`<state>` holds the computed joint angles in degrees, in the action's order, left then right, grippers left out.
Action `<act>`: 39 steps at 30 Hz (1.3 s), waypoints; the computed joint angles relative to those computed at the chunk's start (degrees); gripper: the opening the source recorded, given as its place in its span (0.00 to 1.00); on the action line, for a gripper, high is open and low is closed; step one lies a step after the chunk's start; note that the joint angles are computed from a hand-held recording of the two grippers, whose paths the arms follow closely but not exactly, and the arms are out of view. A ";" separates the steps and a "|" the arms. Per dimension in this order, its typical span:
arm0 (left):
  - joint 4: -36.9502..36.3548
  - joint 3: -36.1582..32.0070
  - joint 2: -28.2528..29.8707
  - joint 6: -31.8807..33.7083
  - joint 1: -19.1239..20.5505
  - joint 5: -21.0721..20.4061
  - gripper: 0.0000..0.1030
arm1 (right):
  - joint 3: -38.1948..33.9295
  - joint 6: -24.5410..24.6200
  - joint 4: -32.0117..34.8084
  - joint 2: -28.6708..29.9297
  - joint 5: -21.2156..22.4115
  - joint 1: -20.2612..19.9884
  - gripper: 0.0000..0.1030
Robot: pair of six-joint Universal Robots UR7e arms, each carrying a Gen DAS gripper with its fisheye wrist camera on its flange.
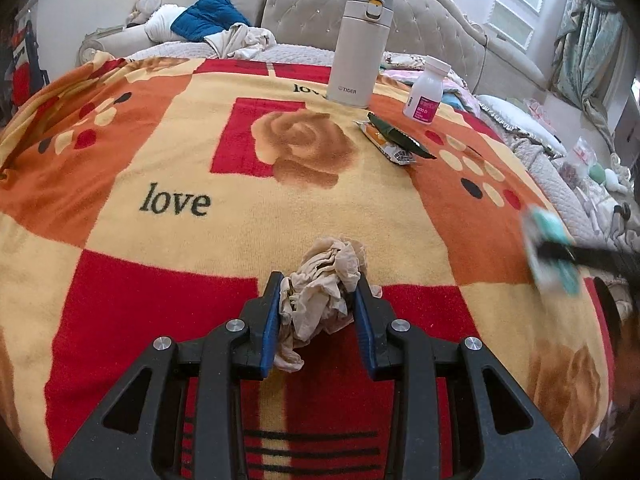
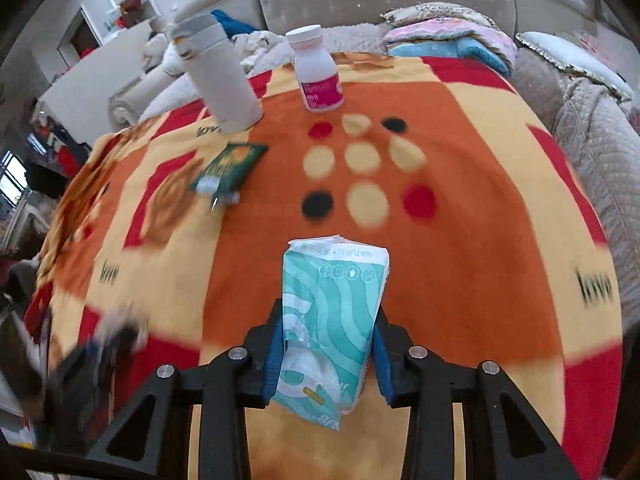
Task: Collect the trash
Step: 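Carry the crumpled paper and tissue pack over the black bin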
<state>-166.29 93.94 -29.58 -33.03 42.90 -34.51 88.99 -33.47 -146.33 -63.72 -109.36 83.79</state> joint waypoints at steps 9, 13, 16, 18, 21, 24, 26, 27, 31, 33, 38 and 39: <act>5.73 1.22 -0.94 -3.53 -2.82 1.37 0.27 | 16.90 -7.34 -6.86 -13.29 3.44 -2.89 0.36; 5.84 1.73 -0.95 -2.34 -5.11 1.38 0.27 | 19.63 -10.65 -8.63 -15.07 3.32 -2.29 0.36; 2.94 2.17 -0.69 -0.59 -6.38 0.98 0.27 | 20.43 -11.59 -9.05 -15.44 3.28 -1.80 0.36; 3.07 1.90 -0.35 -0.06 -7.18 1.65 0.27 | 20.97 -12.05 -9.49 -16.08 3.73 -1.58 0.36; 2.71 1.68 -0.10 0.60 -7.99 1.79 0.27 | 21.47 -12.26 -9.16 -17.42 5.05 -1.48 0.36; 3.30 1.32 -0.19 -0.15 -8.26 1.24 0.27 | 21.43 -12.63 -8.91 -18.23 5.26 -1.30 0.36; 4.82 0.85 -0.46 -1.41 -8.26 0.15 0.27 | 21.44 -12.96 -8.84 -18.94 5.60 -1.52 0.36; 6.89 0.33 -0.47 -2.50 -8.39 0.45 0.27 | 21.42 -13.15 -8.83 -19.19 5.75 -1.64 0.36; 10.37 -1.01 -0.26 -3.79 -8.53 -0.11 0.27 | 21.76 -13.69 -8.86 -20.89 6.73 -2.76 0.36; 11.60 -1.67 0.05 -4.02 -8.71 -0.11 0.27 | 21.84 -14.03 -8.91 -21.62 7.15 -3.44 0.36; 13.04 -2.76 0.63 -4.43 -8.84 -0.60 0.27 | 20.99 -13.59 -7.38 -23.02 8.09 -5.45 0.36; 11.92 -2.68 0.63 -3.66 -8.78 -1.56 0.27 | 20.79 -13.51 -7.16 -23.15 8.13 -5.75 0.36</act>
